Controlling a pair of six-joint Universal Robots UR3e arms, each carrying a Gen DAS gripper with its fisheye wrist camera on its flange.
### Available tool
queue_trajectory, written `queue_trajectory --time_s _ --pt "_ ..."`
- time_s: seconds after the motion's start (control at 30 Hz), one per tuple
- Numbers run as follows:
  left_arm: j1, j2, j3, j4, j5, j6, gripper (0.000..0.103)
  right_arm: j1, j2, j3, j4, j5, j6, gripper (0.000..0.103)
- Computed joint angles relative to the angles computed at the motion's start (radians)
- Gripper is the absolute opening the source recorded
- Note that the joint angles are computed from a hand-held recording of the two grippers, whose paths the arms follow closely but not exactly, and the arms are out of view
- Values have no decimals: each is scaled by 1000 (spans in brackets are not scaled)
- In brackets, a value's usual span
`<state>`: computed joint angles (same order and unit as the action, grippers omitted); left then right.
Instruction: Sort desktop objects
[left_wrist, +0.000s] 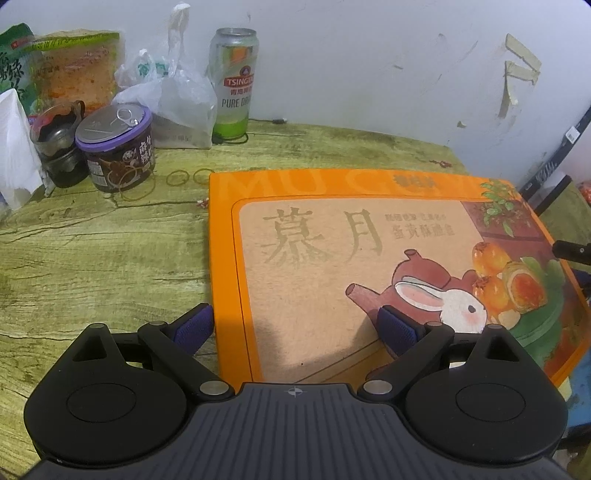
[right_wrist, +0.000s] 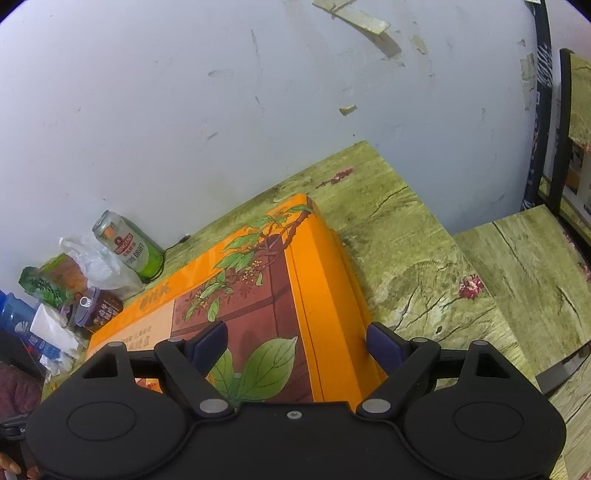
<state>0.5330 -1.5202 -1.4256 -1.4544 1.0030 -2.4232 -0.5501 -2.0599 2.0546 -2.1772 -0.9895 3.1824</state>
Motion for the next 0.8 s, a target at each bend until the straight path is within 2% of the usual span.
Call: queue_trajectory --time_s 0.8 --pt "-40 -36 3 44 35 -39 96 -29 19 3 34 15 -27 82"
